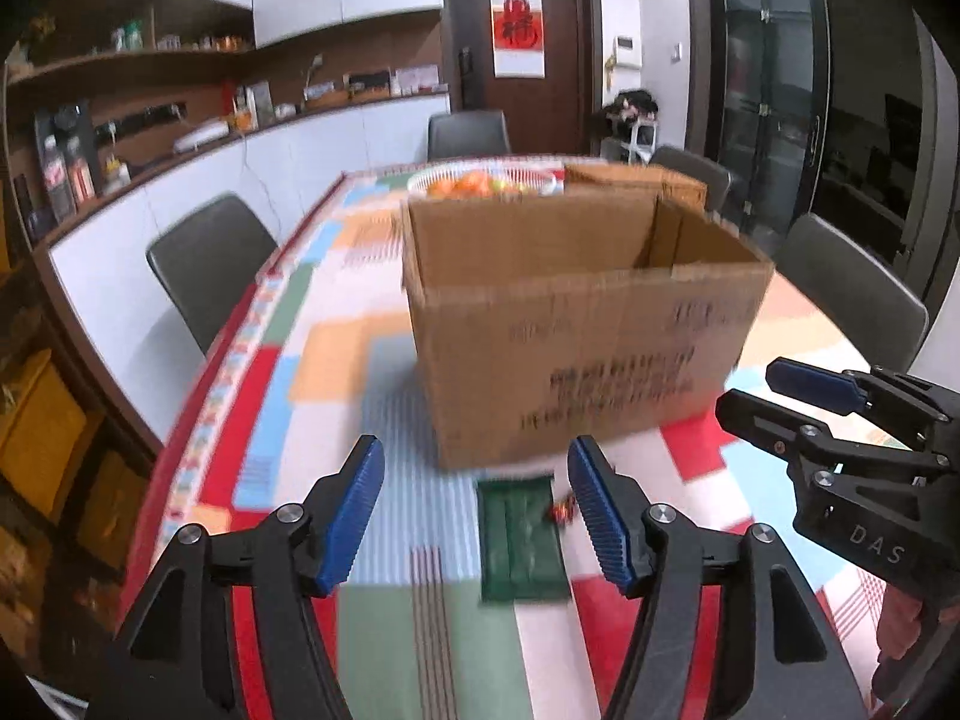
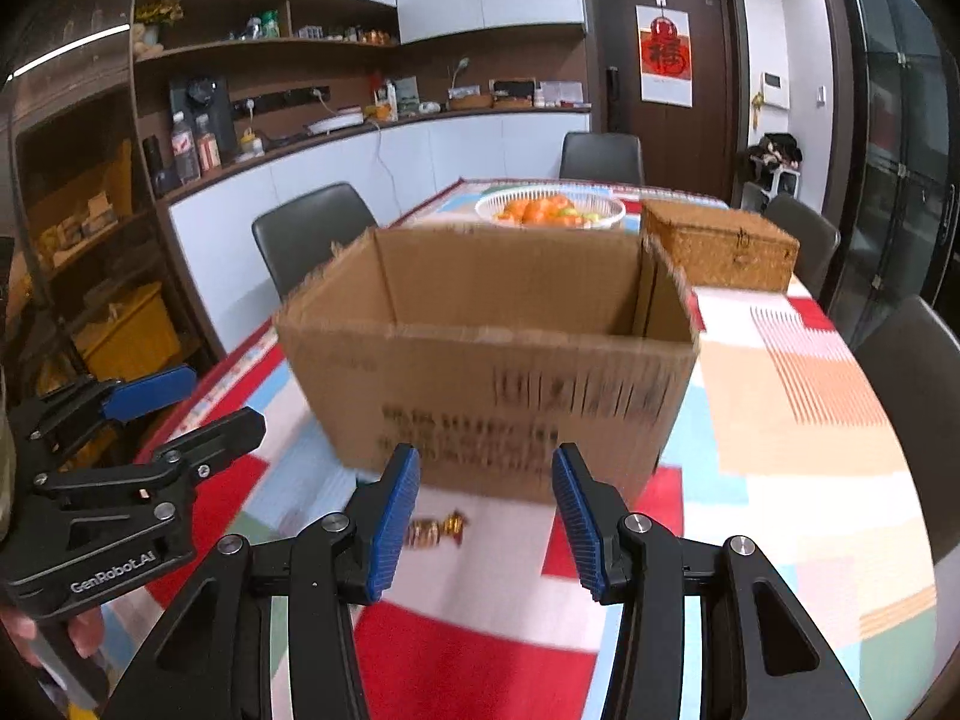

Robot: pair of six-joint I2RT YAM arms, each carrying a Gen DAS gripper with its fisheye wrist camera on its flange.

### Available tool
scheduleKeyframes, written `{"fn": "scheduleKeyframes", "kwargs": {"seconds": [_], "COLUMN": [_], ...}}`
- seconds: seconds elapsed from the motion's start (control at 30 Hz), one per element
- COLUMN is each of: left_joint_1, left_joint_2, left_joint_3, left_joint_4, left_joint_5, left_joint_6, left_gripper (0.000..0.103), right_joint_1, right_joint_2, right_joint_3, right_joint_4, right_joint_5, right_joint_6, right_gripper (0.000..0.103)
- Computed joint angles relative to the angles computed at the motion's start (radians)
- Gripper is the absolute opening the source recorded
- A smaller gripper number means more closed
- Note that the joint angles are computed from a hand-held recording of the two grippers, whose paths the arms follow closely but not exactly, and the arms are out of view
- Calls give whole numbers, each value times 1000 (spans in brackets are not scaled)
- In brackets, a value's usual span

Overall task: Organize snacks
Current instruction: 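Return both tools to the green packet and wrapped sweets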

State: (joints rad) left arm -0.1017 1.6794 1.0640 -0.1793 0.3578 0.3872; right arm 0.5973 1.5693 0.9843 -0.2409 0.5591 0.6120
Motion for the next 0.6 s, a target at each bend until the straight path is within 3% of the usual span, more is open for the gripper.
{"fn": "scheduleKeyframes", "kwargs": {"seconds": [0.27,0.6], "left_joint_1": [-4,-46], "left_joint_2": [88,209], "left_joint_3": [-24,8], "left_joint_4": [1,20], "left_joint_5": [1,-39], "left_joint_6": [14,8], "left_gripper": [63,63], "right_joint_1": [4,-37], "right_joint_2": [59,124], "right_joint_3": [-69,-89], "right_joint_4": [42,99], "right_joint_5": [-76,-160], "right_joint_6": [109,131], "right_gripper": [47,47]}}
